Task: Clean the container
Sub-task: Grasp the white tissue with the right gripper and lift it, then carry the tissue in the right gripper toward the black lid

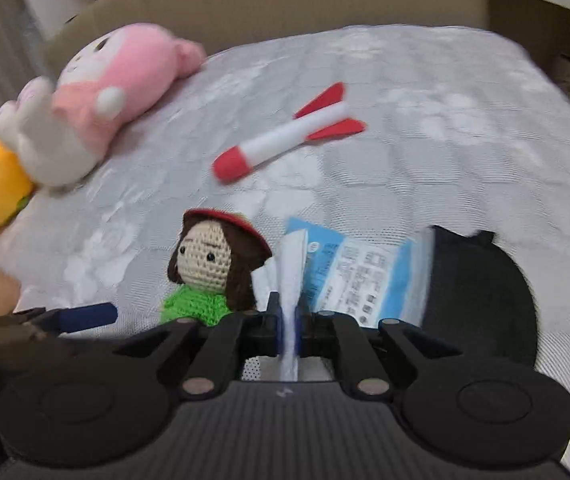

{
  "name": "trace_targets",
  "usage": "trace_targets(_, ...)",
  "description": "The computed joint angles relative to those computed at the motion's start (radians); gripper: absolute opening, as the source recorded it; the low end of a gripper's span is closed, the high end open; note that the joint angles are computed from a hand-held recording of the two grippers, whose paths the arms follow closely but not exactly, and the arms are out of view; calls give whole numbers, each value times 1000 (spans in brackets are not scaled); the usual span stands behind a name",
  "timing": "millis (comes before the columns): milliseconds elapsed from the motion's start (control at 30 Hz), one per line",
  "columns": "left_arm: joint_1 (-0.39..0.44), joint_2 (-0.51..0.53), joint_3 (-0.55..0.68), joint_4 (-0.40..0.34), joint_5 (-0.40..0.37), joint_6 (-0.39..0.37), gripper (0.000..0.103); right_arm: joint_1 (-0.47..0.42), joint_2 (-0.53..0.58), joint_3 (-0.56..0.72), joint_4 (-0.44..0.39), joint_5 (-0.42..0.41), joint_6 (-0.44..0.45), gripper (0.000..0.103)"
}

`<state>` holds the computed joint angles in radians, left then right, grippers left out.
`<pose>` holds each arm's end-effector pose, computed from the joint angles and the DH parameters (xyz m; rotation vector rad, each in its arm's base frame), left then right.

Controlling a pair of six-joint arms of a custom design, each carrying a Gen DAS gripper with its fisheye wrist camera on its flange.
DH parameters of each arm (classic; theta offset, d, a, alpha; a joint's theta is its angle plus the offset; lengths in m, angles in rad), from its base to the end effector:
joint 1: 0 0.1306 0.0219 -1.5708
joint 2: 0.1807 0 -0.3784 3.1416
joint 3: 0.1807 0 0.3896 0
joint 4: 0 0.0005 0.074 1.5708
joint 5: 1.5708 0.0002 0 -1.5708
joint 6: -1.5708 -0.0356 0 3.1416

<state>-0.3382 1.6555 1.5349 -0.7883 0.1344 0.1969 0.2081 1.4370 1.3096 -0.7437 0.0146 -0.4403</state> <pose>0.5406 -0.1957 0.3626 0.2351 2.4996 -0.3909 0.4860 0.1016 0.3751 0.2916 2.4432 0.2689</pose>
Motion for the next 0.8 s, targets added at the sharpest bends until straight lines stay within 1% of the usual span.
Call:
trace_targets(67,14,1,15,0,31,18,103,7,-25,11,-4,19,-85,6)
trace_targets(100,21,-9,10,12,41,31,103,12,-39,16,0,32,-124,6)
trace_targets(167,35,-41,-12,20,50,34,103,19,-49,50,-26,31,-164,6)
trace_targets(233,39,-62,-17,10,28,1,103,28,-36,106,-78,50,-171,6)
trace_targets(267,38,-72,-23,13,1,-15,103,33,-19,143,-112,67,-165,6)
trace_targets(333,34,-100,-46,41,-56,-33,103,37,11,210,-164,89,-161,6)
trace_targets(367,36,-117,-60,60,-64,-31,103,32,12,221,-162,76,-177,6)
trace_targets(400,45,-146,-83,93,-37,-30,103,21,6,223,-154,46,-209,6)
trace_targets(467,60,-181,-78,84,7,-53,103,-9,-5,227,-131,-48,-253,6)
trace_targets(500,60,-188,-49,39,-15,-72,103,-20,-7,232,-122,-75,-265,6)
trace_targets(567,53,-189,22,-63,-92,-104,103,-37,-11,237,-100,-111,-275,6)
trace_targets(600,52,-176,78,-122,-116,-118,103,-46,-12,238,-88,-130,-279,6)
trace_targets(633,56,-157,137,-173,-120,-133,103,-56,-9,242,-78,-152,-293,6)
trace_targets(700,60,-86,304,-270,-134,-167,103,-76,12,268,-85,-183,-349,6)
trace_targets(733,62,-43,399,-322,-142,-183,103,-88,26,287,-89,-217,-351,6)
trace_targets(767,66,0,498,-375,-139,-197,103,-97,40,311,-95,-238,-323,6)
trace_targets(800,71,37,581,-425,-120,-211,103,-102,52,336,-103,-239,-284,7)
